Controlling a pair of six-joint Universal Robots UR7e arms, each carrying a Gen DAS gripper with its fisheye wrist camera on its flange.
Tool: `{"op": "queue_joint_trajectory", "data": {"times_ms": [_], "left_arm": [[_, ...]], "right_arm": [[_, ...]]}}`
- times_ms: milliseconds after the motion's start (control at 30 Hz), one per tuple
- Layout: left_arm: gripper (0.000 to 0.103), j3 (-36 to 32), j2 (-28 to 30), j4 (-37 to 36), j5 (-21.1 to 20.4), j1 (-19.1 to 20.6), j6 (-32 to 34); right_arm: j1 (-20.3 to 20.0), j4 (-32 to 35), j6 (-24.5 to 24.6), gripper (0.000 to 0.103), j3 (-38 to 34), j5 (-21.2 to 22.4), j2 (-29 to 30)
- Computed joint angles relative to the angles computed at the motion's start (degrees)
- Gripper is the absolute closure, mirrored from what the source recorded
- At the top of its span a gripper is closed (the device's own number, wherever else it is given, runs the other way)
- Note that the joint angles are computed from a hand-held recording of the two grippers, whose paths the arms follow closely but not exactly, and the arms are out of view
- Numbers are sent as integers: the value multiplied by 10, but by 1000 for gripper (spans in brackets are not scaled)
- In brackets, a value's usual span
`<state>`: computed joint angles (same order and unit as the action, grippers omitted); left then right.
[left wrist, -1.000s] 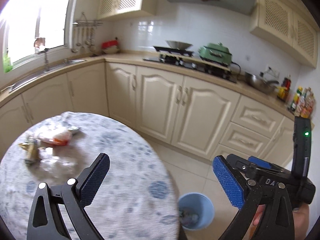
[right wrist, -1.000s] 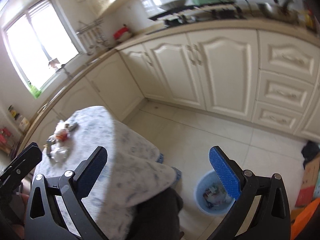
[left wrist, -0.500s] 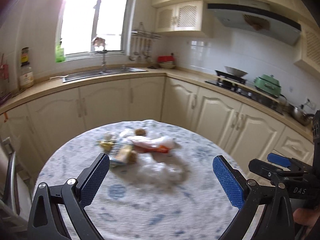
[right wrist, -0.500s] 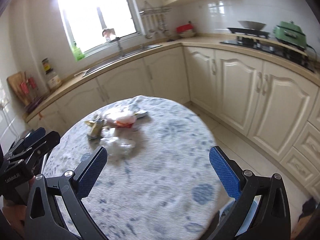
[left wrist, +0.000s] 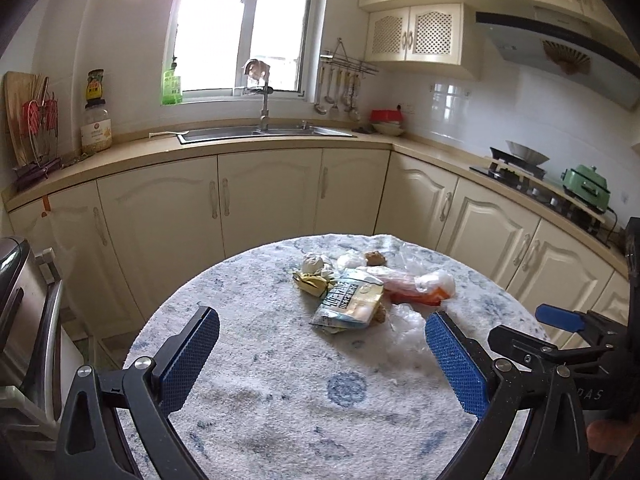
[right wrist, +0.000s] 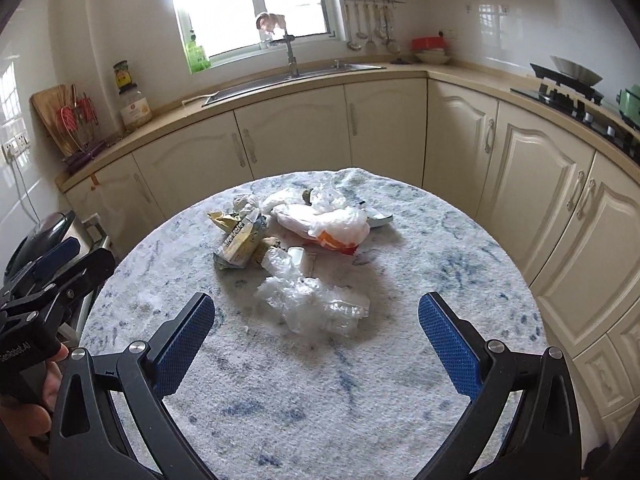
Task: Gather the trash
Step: 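Grasp the clear plastic wrap with the right tool while the left tool grasps the milk carton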
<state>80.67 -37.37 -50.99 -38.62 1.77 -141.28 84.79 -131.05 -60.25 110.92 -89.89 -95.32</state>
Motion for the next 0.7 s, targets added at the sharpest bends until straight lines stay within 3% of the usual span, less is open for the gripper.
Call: {"op": "queue_joint_trajectory", "data": {"times_ms": [400, 467, 533, 633, 700], "left_arm": [[1, 77, -71, -134, 29, 83, 142], [1, 85, -78, -153, 30, 94, 162], [1, 92, -85, -169, 32, 105, 179], [1, 97, -92, -188, 36, 121, 204], [1, 97, -93, -197, 39, 131, 220]], "right_arm": [[33, -77, -25, 0, 22, -87, 92], [36, -85, -36, 11, 21, -101, 110], [36, -77, -35, 45, 17, -111, 122], [30, -96, -57, 65, 25, -111, 124], [28, -89, -59, 72, 19, -107, 124]]}}
